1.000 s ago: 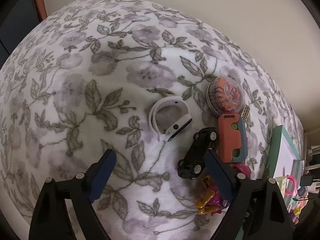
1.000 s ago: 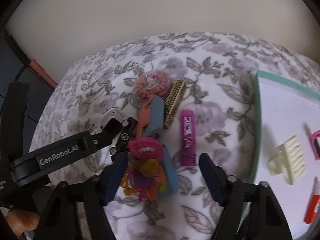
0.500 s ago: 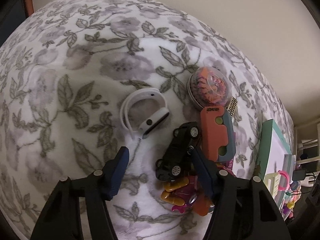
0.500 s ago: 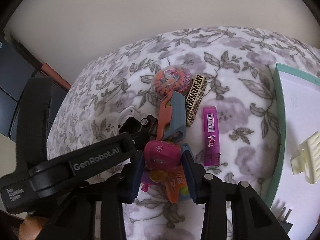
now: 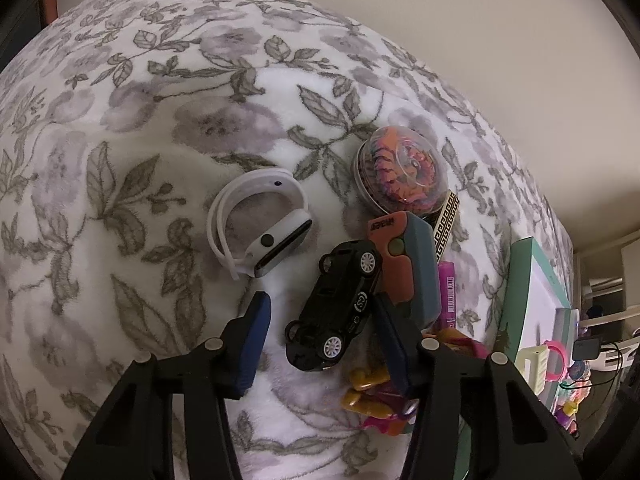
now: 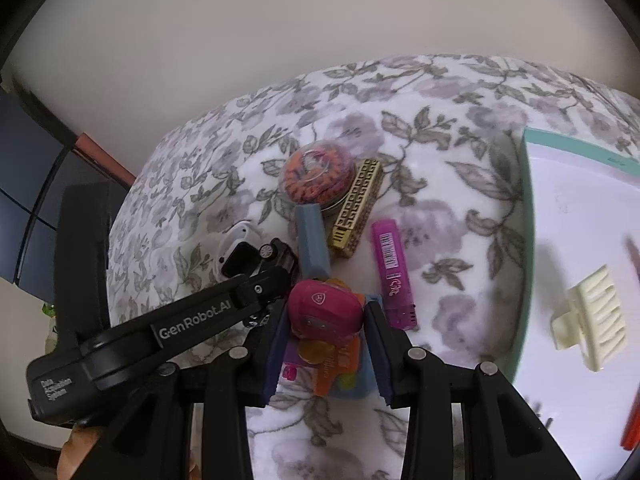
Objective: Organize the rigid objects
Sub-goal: 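Grasp the black toy car with the left tool while the right tool grasps the pink figure, then carry the black car and pink figure over the tray with both tools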
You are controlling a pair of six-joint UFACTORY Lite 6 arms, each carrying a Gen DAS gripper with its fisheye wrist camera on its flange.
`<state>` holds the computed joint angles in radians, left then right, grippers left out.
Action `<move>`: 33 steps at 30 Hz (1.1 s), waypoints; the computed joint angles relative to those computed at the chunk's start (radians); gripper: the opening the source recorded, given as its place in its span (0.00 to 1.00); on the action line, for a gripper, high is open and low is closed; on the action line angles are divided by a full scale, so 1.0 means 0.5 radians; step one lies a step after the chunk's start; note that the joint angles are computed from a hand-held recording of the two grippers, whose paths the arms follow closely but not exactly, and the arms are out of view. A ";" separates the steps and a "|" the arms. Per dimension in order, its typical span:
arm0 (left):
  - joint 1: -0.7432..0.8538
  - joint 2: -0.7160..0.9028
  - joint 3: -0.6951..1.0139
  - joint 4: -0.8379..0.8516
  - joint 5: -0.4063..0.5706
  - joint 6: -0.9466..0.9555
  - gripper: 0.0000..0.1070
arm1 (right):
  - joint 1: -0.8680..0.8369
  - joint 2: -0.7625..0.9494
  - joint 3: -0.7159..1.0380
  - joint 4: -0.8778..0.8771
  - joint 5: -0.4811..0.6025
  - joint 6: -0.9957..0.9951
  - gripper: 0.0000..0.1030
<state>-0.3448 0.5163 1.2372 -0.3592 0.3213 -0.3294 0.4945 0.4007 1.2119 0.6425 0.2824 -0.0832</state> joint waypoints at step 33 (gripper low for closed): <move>-0.315 -0.494 0.219 1.117 0.242 -0.997 0.35 | -0.491 -0.852 -0.366 -0.694 0.179 0.600 0.39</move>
<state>-0.5026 0.2691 1.3468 0.1995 0.4421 -0.8281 0.2487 -0.0254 1.0290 0.2957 0.3719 0.2168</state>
